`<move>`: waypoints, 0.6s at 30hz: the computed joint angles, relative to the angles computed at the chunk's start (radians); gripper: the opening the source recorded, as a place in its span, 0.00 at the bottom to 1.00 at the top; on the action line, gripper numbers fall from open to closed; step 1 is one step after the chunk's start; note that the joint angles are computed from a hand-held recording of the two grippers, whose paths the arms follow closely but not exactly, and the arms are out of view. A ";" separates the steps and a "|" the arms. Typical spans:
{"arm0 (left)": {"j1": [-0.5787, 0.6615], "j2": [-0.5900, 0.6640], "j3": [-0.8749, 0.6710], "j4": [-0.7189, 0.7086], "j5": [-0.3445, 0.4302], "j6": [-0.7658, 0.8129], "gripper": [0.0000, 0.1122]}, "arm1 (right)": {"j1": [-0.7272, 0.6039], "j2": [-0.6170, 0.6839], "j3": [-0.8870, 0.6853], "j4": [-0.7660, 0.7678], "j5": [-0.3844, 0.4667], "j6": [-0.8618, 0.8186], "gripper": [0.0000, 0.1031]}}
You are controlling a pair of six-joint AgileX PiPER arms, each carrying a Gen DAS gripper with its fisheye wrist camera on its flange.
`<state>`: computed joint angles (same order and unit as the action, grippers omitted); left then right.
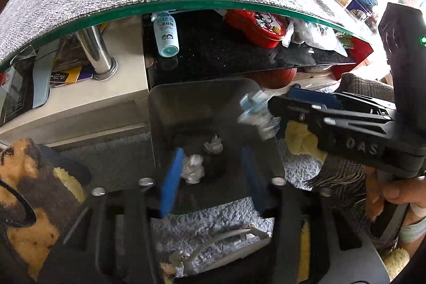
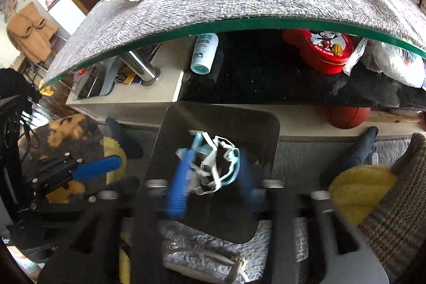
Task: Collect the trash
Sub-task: 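Carry the tissue and bag down to the bin and open both tools, then grasp crumpled tissue with the left tool while the right tool grasps the green-white medicine box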
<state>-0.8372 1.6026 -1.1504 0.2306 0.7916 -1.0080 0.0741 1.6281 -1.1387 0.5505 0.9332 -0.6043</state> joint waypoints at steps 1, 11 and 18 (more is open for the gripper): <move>0.003 -0.003 0.004 0.000 0.000 0.001 0.46 | 0.000 0.001 -0.002 -0.004 -0.003 0.003 0.57; 0.007 -0.024 -0.027 0.096 0.112 -0.046 0.84 | -0.036 0.019 -0.066 -0.039 0.006 0.037 0.93; 0.047 -0.089 -0.029 0.155 0.156 -0.064 0.84 | -0.046 0.030 -0.173 -0.037 0.046 0.027 0.93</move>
<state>-0.7905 1.5133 -1.1796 0.3851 0.9480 -1.0722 0.0278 1.6579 -1.3114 0.5131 0.9791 -0.5776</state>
